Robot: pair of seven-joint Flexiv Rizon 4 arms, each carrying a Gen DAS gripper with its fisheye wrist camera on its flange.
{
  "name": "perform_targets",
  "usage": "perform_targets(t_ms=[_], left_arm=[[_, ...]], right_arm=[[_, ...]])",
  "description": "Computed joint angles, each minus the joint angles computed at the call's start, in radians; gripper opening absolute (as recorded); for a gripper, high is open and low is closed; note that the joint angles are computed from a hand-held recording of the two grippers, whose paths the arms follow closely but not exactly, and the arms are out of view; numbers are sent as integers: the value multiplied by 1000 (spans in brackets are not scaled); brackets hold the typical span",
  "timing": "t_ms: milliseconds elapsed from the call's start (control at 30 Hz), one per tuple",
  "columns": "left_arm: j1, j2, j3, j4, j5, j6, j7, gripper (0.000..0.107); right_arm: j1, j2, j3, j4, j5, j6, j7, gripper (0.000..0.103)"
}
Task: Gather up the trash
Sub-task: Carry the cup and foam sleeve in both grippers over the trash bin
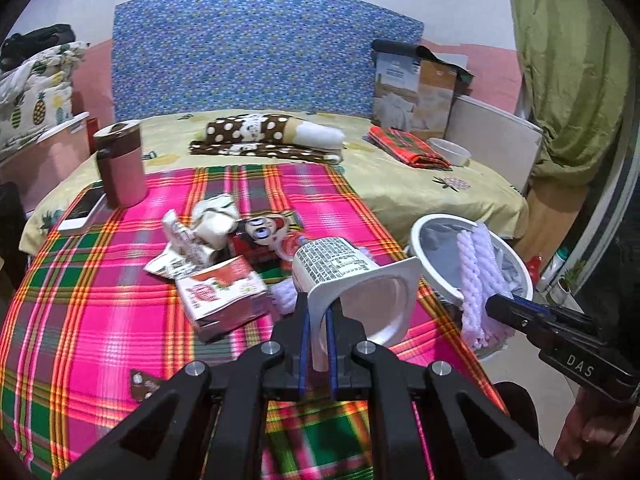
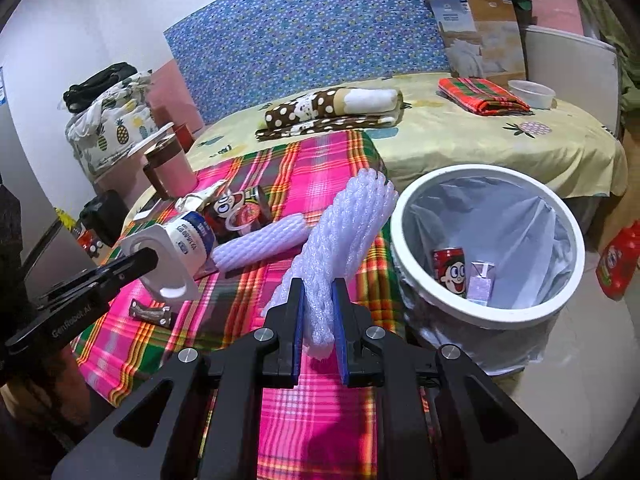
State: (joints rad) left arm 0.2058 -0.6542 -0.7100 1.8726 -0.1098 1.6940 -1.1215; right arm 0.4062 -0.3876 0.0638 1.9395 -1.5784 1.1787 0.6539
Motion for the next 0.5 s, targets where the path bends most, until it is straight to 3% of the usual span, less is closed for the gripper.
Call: perform_targets(t_ms=[500], left_arm=[[-117, -46, 12, -101, -45, -83, 111, 8]], right_arm=[[-45, 54, 8, 74, -11, -31, 47, 16]])
